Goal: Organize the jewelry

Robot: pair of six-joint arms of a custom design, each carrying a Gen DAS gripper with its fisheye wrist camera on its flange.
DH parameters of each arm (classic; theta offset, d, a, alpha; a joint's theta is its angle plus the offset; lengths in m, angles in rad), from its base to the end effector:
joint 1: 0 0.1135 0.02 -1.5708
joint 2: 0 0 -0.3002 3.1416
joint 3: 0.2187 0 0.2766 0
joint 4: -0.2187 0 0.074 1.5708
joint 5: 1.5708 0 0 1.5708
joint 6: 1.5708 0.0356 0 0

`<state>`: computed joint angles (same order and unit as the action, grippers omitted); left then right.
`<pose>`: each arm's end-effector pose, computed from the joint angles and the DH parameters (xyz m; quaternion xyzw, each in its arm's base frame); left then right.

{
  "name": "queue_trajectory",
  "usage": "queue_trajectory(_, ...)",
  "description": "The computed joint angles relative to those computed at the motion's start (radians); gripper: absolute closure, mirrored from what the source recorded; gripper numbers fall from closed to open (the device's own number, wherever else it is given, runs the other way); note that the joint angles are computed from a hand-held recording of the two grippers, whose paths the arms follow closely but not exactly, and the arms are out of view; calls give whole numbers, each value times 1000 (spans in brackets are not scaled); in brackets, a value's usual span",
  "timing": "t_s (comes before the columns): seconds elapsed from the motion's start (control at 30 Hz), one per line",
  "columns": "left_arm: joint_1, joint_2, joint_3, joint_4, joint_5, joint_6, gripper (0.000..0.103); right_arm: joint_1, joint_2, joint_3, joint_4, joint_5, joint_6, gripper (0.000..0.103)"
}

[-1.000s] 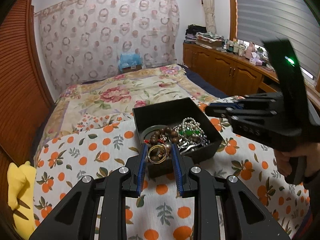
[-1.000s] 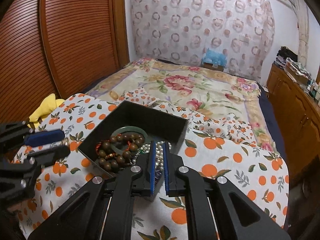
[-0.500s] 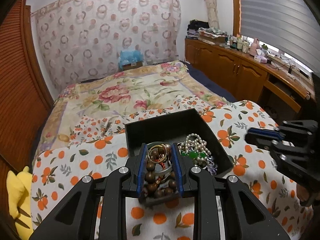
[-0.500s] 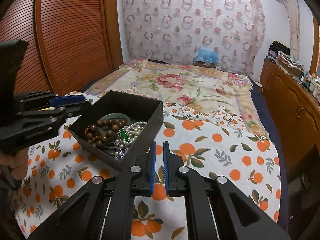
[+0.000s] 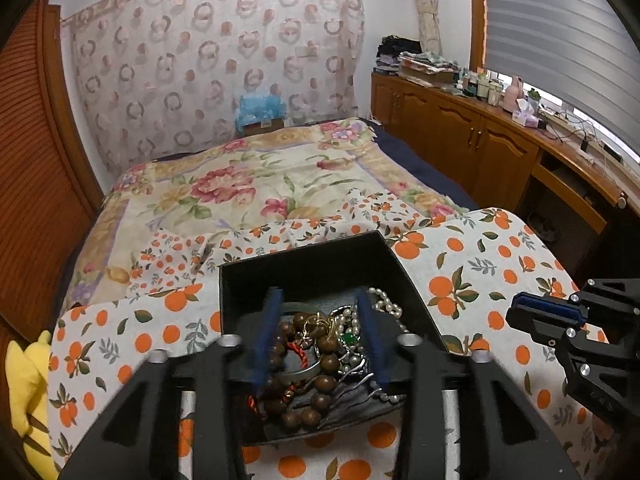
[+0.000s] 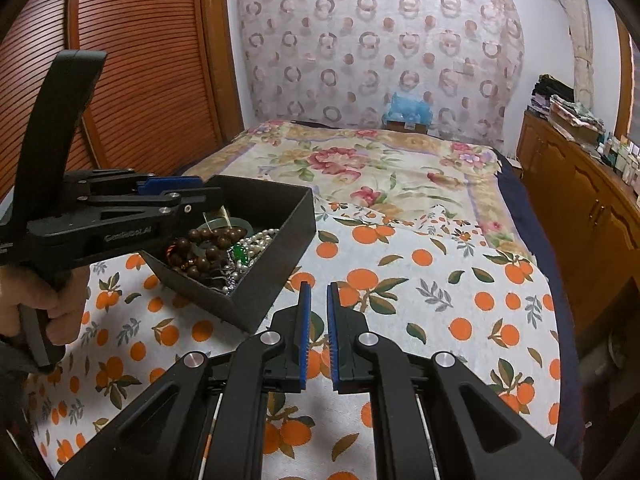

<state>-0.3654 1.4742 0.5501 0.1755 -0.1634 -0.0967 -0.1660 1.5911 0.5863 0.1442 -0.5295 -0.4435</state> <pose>0.2651 -0.0952 0.1587 0.0901 0.9098 -0.0184 0.4048 0.2888 -0.0302 0.1385 -0.2153 0.8837 0.1333 0.3937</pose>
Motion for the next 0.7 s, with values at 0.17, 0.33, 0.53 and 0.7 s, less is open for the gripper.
queue_trajectory(0.17, 12, -55, -50, 6, -2, -10, 42, -2, -4, -16, 22, 2, 18, 78)
queue_trajectory(0.33, 23, -145, -127, 17, -7, -10, 18, 5, -12, -29, 47, 19, 28, 53)
queue_trajectory(0.53, 23, -297, -202, -12, -25, -21, 8, 34, -27, -64, 113, 66, 84, 32)
queue_trajectory(0.7, 23, -428, -247, -100, -21, -34, 8, 63, -45, -106, 177, 111, 138, 7)
